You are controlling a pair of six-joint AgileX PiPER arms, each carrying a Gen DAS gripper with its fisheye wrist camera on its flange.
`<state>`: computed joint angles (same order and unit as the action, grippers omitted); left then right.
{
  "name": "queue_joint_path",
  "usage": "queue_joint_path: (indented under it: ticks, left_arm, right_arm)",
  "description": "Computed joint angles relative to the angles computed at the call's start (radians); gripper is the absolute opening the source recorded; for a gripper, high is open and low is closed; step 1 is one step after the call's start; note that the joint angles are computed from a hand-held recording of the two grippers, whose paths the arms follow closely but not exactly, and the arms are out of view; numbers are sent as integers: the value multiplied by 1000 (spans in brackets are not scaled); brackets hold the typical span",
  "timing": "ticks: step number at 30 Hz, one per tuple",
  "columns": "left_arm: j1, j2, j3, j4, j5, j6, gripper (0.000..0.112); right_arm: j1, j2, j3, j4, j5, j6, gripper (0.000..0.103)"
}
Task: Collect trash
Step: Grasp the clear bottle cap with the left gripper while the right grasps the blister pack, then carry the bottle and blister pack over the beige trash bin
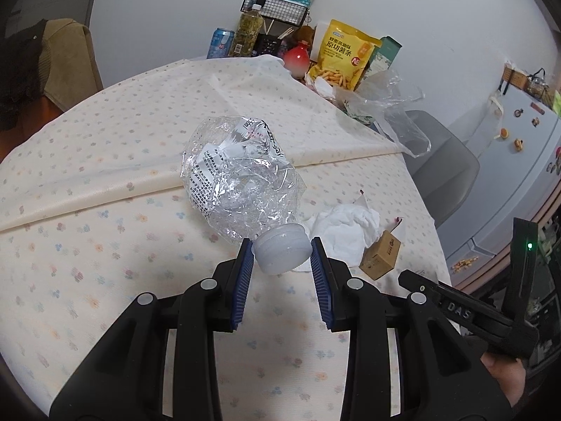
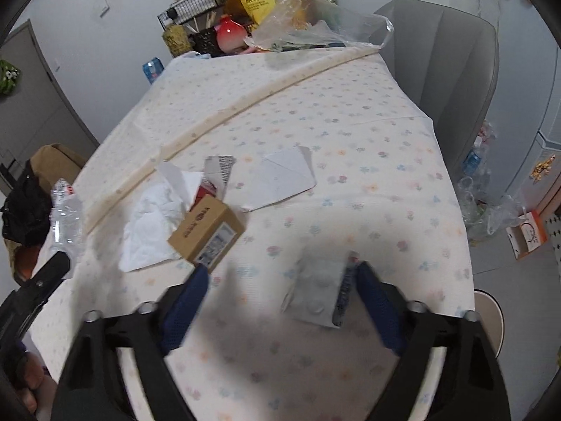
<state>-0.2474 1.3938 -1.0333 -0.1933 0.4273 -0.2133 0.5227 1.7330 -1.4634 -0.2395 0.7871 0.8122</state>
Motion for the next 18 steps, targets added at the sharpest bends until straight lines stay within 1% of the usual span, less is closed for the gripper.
queue_joint_path:
  ticks: [1, 2, 4, 7, 10, 14, 18]
  left_arm:
    - [-2, 11, -13, 3, 11, -1, 33]
    - [-4, 16, -19, -7, 14, 3, 33]
    - [-10, 2, -12, -30, -5, 13, 33]
    - [-36, -15, 0, -28, -23, 25, 33]
    - [-45, -13, 7, -76, -23, 59, 33]
    - [-89, 12, -19, -35, -9, 18, 33]
    - [-138, -15, -26, 18, -25, -38, 33]
  right_arm:
    - [-6, -10, 18, 0, -17, -1, 37]
    - [-23, -26, 46, 40, -45, -25, 30]
    - [-44, -49, 75, 96, -75, -61, 26]
    - [-25, -105, 118, 38, -91, -36, 24]
    - [-20, -184, 184, 22, -126, -10, 24]
    - [-23, -288, 266, -14, -164, 44, 24]
    - [-36, -366, 309, -23, -150, 55, 24]
